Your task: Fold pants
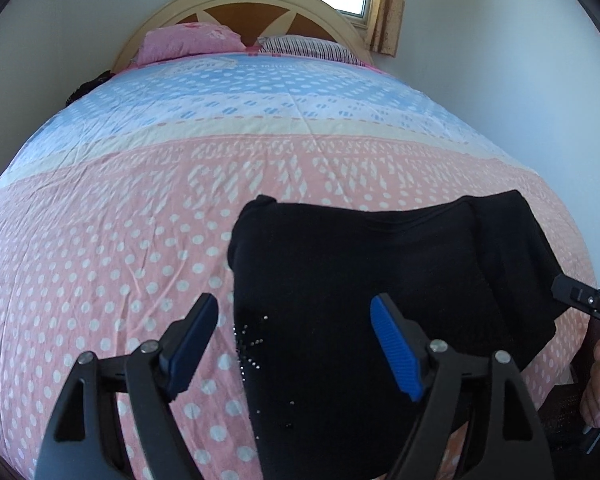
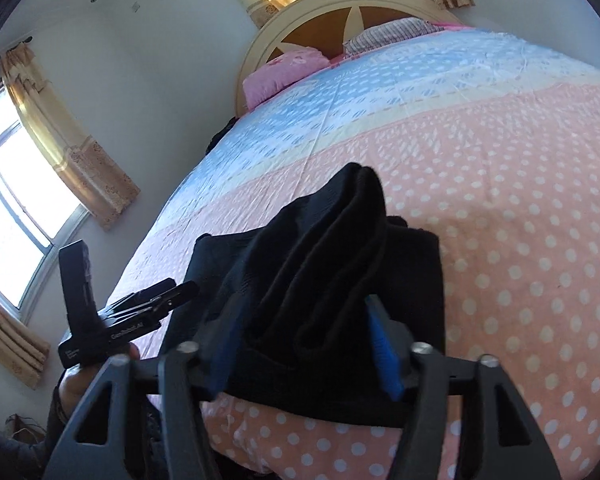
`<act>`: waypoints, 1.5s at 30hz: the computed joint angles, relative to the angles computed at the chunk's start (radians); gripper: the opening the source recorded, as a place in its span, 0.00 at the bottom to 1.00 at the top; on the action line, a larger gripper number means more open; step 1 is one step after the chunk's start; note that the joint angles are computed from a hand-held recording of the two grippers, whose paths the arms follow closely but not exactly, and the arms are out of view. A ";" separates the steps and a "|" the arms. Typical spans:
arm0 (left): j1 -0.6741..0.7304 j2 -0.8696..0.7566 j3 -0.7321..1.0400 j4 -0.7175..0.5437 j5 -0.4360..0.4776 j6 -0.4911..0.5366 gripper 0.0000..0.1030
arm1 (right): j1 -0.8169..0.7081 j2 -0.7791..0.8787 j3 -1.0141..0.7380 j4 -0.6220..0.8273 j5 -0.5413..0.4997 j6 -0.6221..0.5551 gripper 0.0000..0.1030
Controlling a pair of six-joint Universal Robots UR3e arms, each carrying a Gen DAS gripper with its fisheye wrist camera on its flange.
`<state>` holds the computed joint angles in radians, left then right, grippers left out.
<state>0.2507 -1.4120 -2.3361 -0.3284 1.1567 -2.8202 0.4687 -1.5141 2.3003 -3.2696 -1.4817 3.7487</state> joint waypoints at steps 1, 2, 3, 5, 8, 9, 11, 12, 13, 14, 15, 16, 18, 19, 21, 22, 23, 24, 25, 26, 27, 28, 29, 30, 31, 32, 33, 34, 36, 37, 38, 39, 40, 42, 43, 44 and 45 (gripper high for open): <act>0.009 0.009 -0.007 -0.011 -0.014 0.010 0.79 | 0.013 -0.002 -0.013 0.029 -0.031 -0.002 0.16; 0.007 0.008 -0.007 -0.013 -0.018 0.013 0.79 | 0.013 -0.015 -0.005 0.030 -0.034 -0.004 0.16; 0.006 0.012 -0.008 -0.017 -0.017 0.017 0.79 | 0.011 -0.031 0.016 0.012 -0.028 0.001 0.15; 0.006 0.016 -0.009 -0.011 -0.017 0.022 0.79 | 0.003 -0.081 0.064 -0.018 -0.013 -0.002 0.15; 0.005 0.004 -0.008 0.001 -0.011 0.019 0.79 | -0.022 -0.128 0.117 -0.004 0.001 0.001 0.15; 0.005 -0.002 -0.010 0.005 -0.006 0.022 0.79 | -0.031 -0.134 0.139 0.000 -0.005 0.013 0.15; 0.007 -0.010 -0.013 0.005 -0.003 0.024 0.79 | -0.068 -0.144 0.190 -0.010 0.022 0.023 0.15; 0.016 -0.010 -0.018 0.006 -0.014 0.029 0.80 | -0.081 -0.144 0.199 -0.002 0.030 0.015 0.15; 0.015 -0.017 -0.018 0.013 -0.012 0.029 0.81 | -0.092 -0.134 0.208 -0.012 0.033 0.009 0.15; 0.005 -0.029 -0.017 0.027 0.004 0.023 0.84 | -0.112 -0.127 0.221 -0.031 0.049 0.012 0.15; 0.001 -0.032 -0.018 0.032 0.009 0.023 0.84 | -0.140 -0.132 0.240 -0.039 0.079 0.012 0.15; 0.000 -0.031 -0.022 0.035 0.006 0.025 0.84 | -0.156 -0.141 0.253 -0.040 0.100 0.010 0.15; 0.000 -0.026 -0.029 0.042 0.007 0.030 0.84 | -0.174 -0.167 0.261 -0.015 0.115 0.000 0.16; -0.002 -0.025 -0.029 0.042 0.009 0.030 0.84 | -0.182 -0.178 0.261 -0.004 0.116 -0.001 0.17; 0.005 -0.016 -0.031 0.029 -0.008 0.035 0.84 | -0.098 -0.201 0.205 0.075 -0.048 0.035 0.34; 0.006 -0.013 -0.032 0.024 -0.015 0.038 0.84 | -0.023 -0.195 0.157 0.109 -0.181 0.054 0.38; 0.002 -0.012 -0.033 0.024 -0.016 0.038 0.84 | 0.041 -0.184 0.113 0.123 -0.288 0.062 0.41; -0.005 -0.012 -0.033 0.025 -0.013 0.037 0.84 | 0.083 -0.171 0.077 0.124 -0.352 0.060 0.41; -0.010 -0.012 -0.034 0.026 -0.012 0.039 0.84 | 0.116 -0.152 0.039 0.112 -0.391 0.047 0.41; -0.019 -0.015 -0.035 0.030 -0.007 0.040 0.84 | 0.140 -0.120 -0.004 0.090 -0.402 0.019 0.42; -0.024 -0.015 -0.035 0.030 -0.003 0.040 0.84 | 0.154 -0.083 -0.045 0.068 -0.391 -0.017 0.44; -0.029 -0.014 -0.036 0.033 0.004 0.038 0.84 | 0.143 -0.048 -0.079 0.046 -0.347 -0.059 0.44; -0.031 -0.011 -0.039 0.036 0.008 0.038 0.84 | 0.138 -0.006 -0.109 0.015 -0.297 -0.092 0.44; -0.031 -0.009 -0.038 0.035 0.010 0.040 0.84 | 0.132 0.038 -0.133 -0.014 -0.254 -0.117 0.44; -0.031 -0.006 -0.036 0.031 0.012 0.042 0.84 | 0.131 0.072 -0.155 -0.018 -0.244 -0.129 0.44; -0.030 -0.003 -0.035 0.029 0.016 0.043 0.85 | 0.137 0.107 -0.187 0.012 -0.265 -0.126 0.44; -0.032 -0.001 -0.035 0.031 0.023 0.044 0.86 | 0.134 0.127 -0.206 0.045 -0.277 -0.115 0.44; -0.033 0.000 -0.039 0.042 0.030 0.047 0.88 | 0.124 0.139 -0.214 0.080 -0.270 -0.095 0.44; -0.042 -0.011 -0.043 0.069 0.045 0.042 0.91 | 0.084 0.129 -0.194 0.136 -0.241 -0.065 0.44; -0.039 -0.014 -0.044 0.071 0.040 0.044 0.92 | 0.055 0.116 -0.170 0.149 -0.204 -0.063 0.44; -0.037 -0.019 -0.045 0.070 0.034 0.044 0.92 | 0.031 0.102 -0.138 0.127 -0.168 -0.066 0.44; -0.038 -0.027 -0.043 0.071 0.035 0.041 0.92 | 0.016 0.088 -0.110 0.107 -0.145 -0.068 0.44; -0.037 -0.029 -0.044 0.072 0.034 0.040 0.92 | 0.013 0.078 -0.098 0.112 -0.138 -0.068 0.44; -0.036 -0.031 -0.047 0.074 0.031 0.040 0.92 | 0.026 0.076 -0.095 0.127 -0.154 -0.079 0.44; -0.036 -0.030 -0.046 0.070 0.031 0.041 0.92 | 0.041 0.085 -0.091 0.119 -0.176 -0.085 0.44; -0.035 -0.025 -0.045 0.064 0.030 0.044 0.92 | 0.058 0.093 -0.094 0.119 -0.203 -0.089 0.44; -0.034 -0.018 -0.047 0.059 0.030 0.049 0.92 | 0.077 0.098 -0.099 0.123 -0.232 -0.093 0.44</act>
